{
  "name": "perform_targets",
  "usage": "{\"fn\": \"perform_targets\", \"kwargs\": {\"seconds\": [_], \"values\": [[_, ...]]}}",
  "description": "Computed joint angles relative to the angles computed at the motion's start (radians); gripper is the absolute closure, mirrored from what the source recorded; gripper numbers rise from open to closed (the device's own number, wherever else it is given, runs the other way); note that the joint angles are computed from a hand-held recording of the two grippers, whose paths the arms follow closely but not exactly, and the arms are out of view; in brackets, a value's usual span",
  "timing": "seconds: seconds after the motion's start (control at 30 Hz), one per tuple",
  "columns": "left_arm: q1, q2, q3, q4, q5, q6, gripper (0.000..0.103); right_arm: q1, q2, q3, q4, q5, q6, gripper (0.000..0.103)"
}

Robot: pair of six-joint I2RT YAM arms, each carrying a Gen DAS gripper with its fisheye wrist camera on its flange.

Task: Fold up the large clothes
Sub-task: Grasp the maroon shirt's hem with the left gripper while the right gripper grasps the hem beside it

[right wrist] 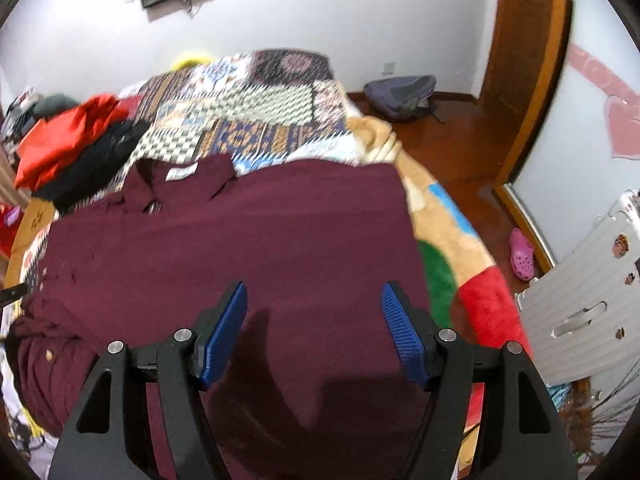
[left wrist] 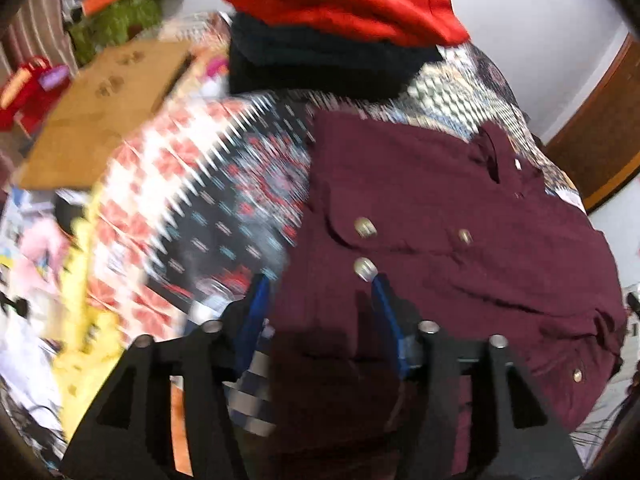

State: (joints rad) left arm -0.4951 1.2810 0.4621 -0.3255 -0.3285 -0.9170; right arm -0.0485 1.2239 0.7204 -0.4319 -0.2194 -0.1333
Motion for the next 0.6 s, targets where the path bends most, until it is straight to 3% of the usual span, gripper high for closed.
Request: {"fn": "perform_targets", "kwargs": {"seconds": [0.07,0.27,0.4,0.6], "values": [[0.038,-0.065,0.012,-0.05,-0.013,0.033,0.043,-0.025,0.002,0.016,0.001,-0.017,0.005,0.037],[0.183,-0.086,0.044,-0.018,0.057,0.146,0.041,-0.08,0.087,0.092,0.012,-0.039,0.011,0.037],[0.262,0.064,0.092,0.086,0.15,0.221,0.041,-0.112,0.19,0.163,0.014,-0.052,0.025,0.037],[0.326,0.334,0.182,0.214,0.268,0.25,0.041,-0.149,0.36,0.271,-0.015,-0.105,0.044,0.037]]}}
